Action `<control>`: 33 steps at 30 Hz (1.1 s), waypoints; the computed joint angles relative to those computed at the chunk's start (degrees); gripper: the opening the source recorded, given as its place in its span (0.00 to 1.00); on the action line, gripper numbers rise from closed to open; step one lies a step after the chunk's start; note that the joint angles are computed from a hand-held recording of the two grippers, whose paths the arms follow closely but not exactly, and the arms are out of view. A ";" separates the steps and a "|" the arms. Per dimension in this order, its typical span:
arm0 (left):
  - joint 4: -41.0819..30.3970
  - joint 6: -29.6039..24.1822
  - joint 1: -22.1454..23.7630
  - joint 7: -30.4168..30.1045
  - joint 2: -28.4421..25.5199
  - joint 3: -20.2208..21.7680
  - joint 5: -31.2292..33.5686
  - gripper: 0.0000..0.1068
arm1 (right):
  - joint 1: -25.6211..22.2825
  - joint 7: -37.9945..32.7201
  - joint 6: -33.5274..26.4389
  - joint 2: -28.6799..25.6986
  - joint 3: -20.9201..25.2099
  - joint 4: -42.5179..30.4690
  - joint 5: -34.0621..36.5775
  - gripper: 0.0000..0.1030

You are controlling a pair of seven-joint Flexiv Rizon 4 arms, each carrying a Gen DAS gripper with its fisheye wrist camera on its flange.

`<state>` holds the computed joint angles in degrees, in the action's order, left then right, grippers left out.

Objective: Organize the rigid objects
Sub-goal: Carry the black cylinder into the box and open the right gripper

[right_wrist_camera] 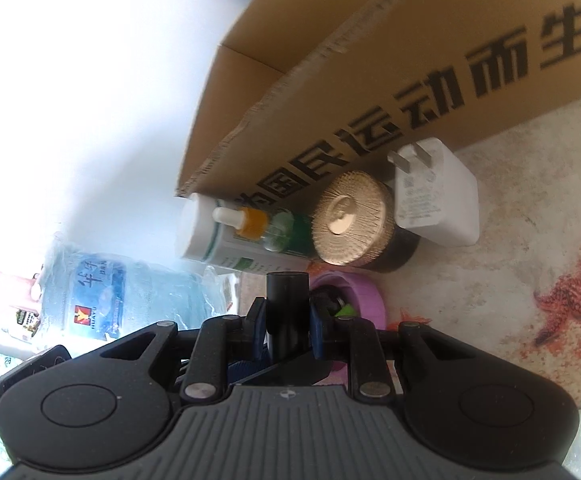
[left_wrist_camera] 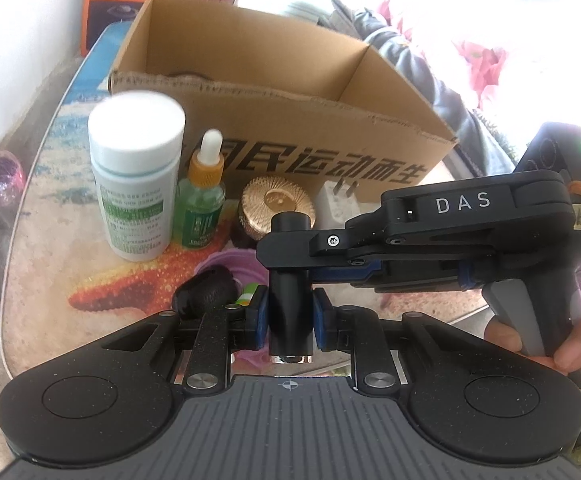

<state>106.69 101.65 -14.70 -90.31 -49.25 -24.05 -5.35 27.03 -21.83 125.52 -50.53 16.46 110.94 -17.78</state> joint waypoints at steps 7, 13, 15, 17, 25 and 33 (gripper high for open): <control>1.18 2.97 0.03 0.18 4.47 0.68 1.59 0.20 | 4.97 -7.04 0.75 5.82 -4.64 0.33 3.91 0.23; -4.69 2.46 -5.10 2.43 6.48 7.60 0.45 0.20 | 2.12 -11.70 -4.25 7.48 -4.61 -5.72 -0.43 0.23; -8.91 -0.23 -7.58 3.71 5.46 10.68 -1.17 0.20 | -1.07 -11.11 -8.24 6.36 -2.54 -9.46 -4.43 0.23; -13.97 -3.93 -11.30 4.55 3.80 15.67 -3.27 0.20 | -5.82 -9.91 -13.58 3.64 1.66 -14.38 -9.89 0.23; -32.48 -23.33 -19.27 -0.27 -5.01 30.64 -3.58 0.20 | -19.81 -19.23 -44.27 -15.46 29.33 -37.64 -17.12 0.23; -36.16 -31.57 -15.89 -1.42 -6.32 27.97 1.58 0.23 | -17.06 -31.66 -65.52 -25.05 37.75 -55.30 -10.89 0.23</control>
<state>70.53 70.08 -30.59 -91.74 -55.56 3.92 -3.77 9.97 -53.49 60.00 -75.58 54.21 55.64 -28.67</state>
